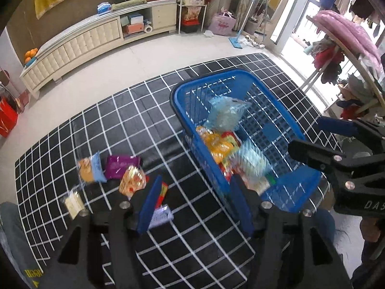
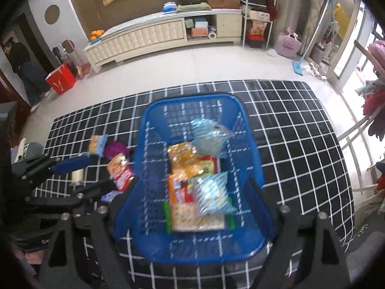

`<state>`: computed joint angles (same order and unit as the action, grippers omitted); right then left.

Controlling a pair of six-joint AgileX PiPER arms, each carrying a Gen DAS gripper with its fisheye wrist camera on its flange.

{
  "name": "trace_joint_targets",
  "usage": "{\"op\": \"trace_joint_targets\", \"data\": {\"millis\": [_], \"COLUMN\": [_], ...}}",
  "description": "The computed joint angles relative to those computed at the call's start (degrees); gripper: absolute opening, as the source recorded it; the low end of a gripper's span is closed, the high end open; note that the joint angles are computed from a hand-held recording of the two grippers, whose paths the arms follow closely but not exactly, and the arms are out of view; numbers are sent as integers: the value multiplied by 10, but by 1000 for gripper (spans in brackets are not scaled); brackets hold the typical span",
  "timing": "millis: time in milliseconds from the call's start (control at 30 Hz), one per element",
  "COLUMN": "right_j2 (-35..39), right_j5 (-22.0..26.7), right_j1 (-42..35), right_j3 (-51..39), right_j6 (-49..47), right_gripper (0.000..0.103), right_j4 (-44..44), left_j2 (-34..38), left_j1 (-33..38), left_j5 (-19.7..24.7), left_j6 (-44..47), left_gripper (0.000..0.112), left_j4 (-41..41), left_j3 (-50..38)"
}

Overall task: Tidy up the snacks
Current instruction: 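Move both tools back over the remaining snacks on the mat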

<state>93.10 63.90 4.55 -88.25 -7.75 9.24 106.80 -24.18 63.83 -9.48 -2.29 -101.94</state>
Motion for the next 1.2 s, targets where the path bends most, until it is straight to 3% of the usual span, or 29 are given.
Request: {"op": "trace_joint_targets", "data": {"millis": [333, 567, 867, 1067, 1200], "right_j2": [-57, -24, 102, 195, 288], "right_j5": [3, -12, -16, -10, 25], "right_j1": [100, 216, 309, 353, 371], "right_j3": [53, 39, -53, -140, -241], "right_j6": [78, 141, 189, 204, 209], "right_gripper": [87, 87, 87, 87, 87], "right_j4": [3, -22, -30, -26, -12], "left_j2": [-191, -267, -267, -212, -165], "left_j1": [38, 158, 341, 446, 494], "left_j5": [-49, -64, -88, -88, -101], "left_j6": [6, 74, 214, 316, 359], "left_gripper": [62, 68, 69, 69, 69], "left_j4": [21, -20, -96, -133, -143], "left_j3": [220, 319, 387, 397, 388]}}
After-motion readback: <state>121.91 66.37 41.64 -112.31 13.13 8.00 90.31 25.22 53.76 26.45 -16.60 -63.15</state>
